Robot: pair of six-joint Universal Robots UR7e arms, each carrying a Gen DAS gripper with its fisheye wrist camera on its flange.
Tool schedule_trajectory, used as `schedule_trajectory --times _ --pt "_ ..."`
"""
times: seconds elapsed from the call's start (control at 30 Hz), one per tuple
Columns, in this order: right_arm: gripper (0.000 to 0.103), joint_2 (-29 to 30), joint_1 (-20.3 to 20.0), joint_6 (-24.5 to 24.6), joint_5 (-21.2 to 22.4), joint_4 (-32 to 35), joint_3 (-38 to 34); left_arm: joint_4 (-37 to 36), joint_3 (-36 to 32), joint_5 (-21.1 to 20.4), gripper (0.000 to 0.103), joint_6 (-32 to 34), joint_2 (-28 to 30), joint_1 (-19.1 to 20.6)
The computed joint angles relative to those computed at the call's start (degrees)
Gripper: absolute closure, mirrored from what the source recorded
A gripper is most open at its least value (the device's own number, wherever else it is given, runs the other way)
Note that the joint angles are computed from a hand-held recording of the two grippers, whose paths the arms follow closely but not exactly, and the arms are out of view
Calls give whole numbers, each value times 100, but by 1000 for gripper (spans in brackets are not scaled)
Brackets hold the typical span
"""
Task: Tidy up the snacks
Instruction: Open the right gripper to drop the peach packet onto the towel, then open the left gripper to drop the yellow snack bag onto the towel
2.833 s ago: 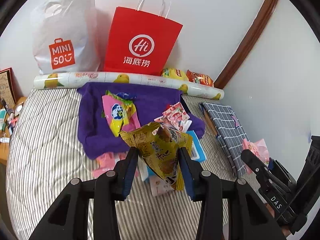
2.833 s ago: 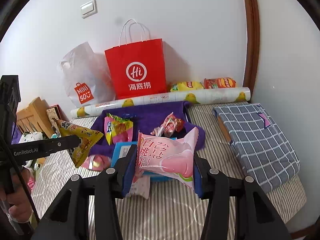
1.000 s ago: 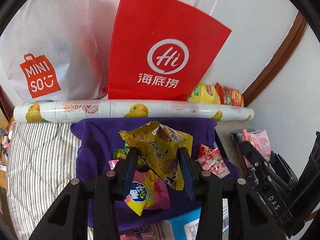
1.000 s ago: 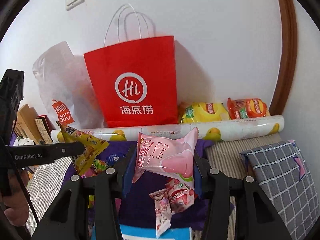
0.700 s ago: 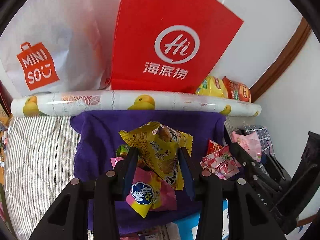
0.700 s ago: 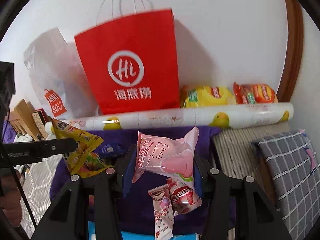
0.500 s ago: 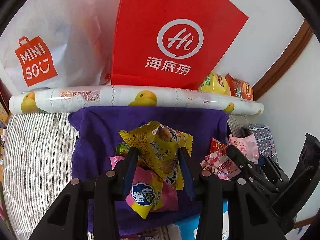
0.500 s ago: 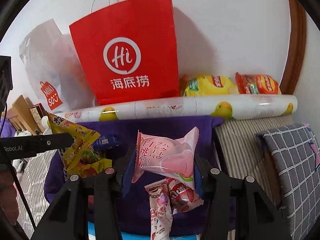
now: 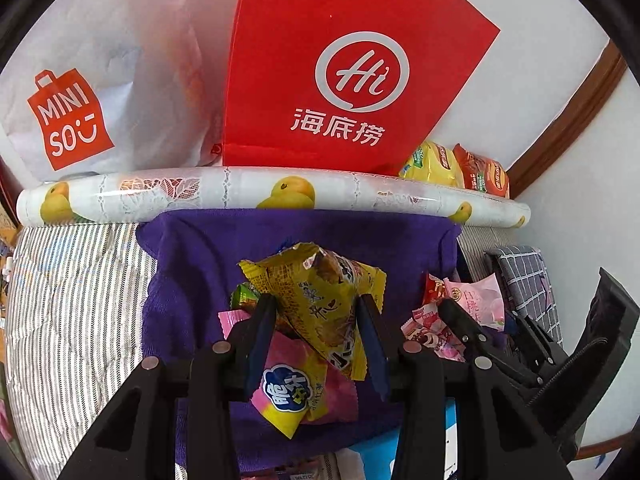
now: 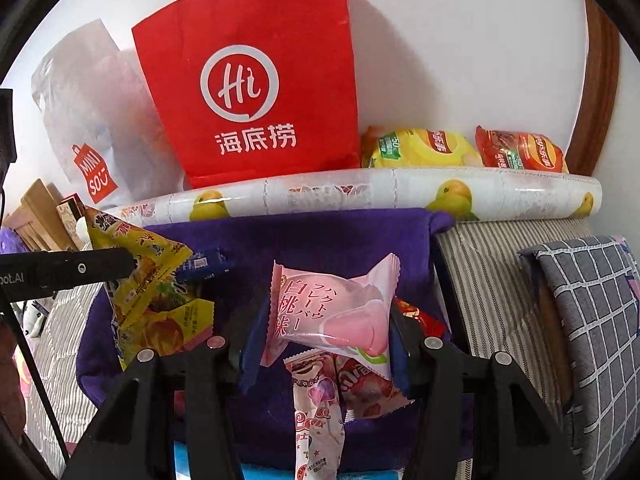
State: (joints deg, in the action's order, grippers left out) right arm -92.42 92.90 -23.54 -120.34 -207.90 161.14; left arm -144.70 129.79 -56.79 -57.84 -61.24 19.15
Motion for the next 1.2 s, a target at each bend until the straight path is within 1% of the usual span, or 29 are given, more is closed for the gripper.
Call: schedule_trajectory --times 0.3,0.43,0.57,0.63,0.77,0.93,1.1,1.2 --pt "47 133 35 -41 -149 73 -40 -29 15 -50 63 -1 7 35" --pt "42 54 6 -37 -110 175 -33 -39 8 -80 63 3 33 67" --pt "35 -107 -52 73 -103 456 -58 -104 42 -116 63 -1 -20 130" --pt "35 -183 -90 137 -127 582 -68 -227 87 -137 63 -10 -47 165" --pt "35 -419 -188 147 10 722 -17 -338 105 -247 63 -45 -35 220" --pt "35 -725 -234 119 120 840 27 -669 136 -351 63 87 90 237" --pt "34 -1023 -284 109 262 1011 51 -629 59 -507 63 81 263 318" --pt "34 -1105 -273 130 283 1054 57 -567 44 -497 63 65 283 316"
